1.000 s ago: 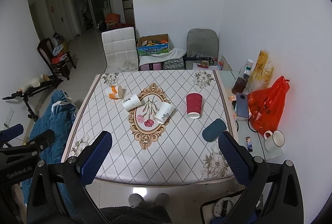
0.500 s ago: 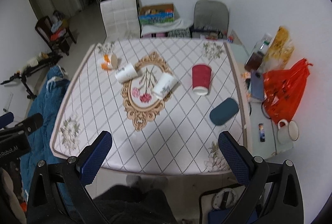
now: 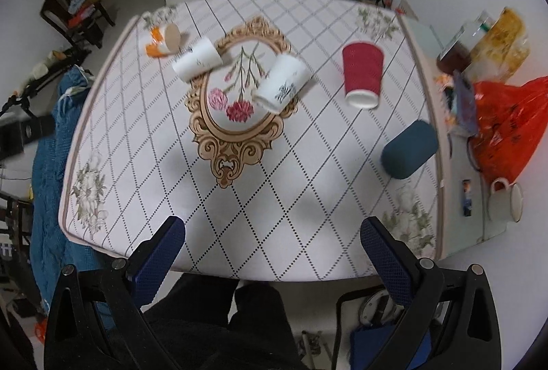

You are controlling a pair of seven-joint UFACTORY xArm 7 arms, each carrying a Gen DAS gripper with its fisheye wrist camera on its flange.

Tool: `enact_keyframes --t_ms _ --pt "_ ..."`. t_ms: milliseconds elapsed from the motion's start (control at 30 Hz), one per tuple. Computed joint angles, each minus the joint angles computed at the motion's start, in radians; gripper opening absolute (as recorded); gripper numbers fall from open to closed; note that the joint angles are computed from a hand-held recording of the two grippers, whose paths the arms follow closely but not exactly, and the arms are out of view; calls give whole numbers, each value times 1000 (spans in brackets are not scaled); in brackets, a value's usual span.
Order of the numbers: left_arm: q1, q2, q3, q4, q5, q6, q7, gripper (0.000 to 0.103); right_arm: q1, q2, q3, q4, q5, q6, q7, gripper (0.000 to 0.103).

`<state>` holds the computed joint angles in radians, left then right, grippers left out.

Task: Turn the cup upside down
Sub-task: 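Reach the left gripper to the white calligraphy cup lying on its side and grasp it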

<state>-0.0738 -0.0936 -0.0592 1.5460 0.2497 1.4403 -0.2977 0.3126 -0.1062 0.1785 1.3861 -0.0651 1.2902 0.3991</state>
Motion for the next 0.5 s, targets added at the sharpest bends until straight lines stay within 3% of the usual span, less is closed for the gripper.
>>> enact_keyframes --t_ms 267,500 --pt "9 318 43 262 8 -19 177 103 22 214 -12 99 -13 23 70 103" --pt "-8 689 77 683 4 77 383 103 42 380 -42 204 -11 67 102 103"
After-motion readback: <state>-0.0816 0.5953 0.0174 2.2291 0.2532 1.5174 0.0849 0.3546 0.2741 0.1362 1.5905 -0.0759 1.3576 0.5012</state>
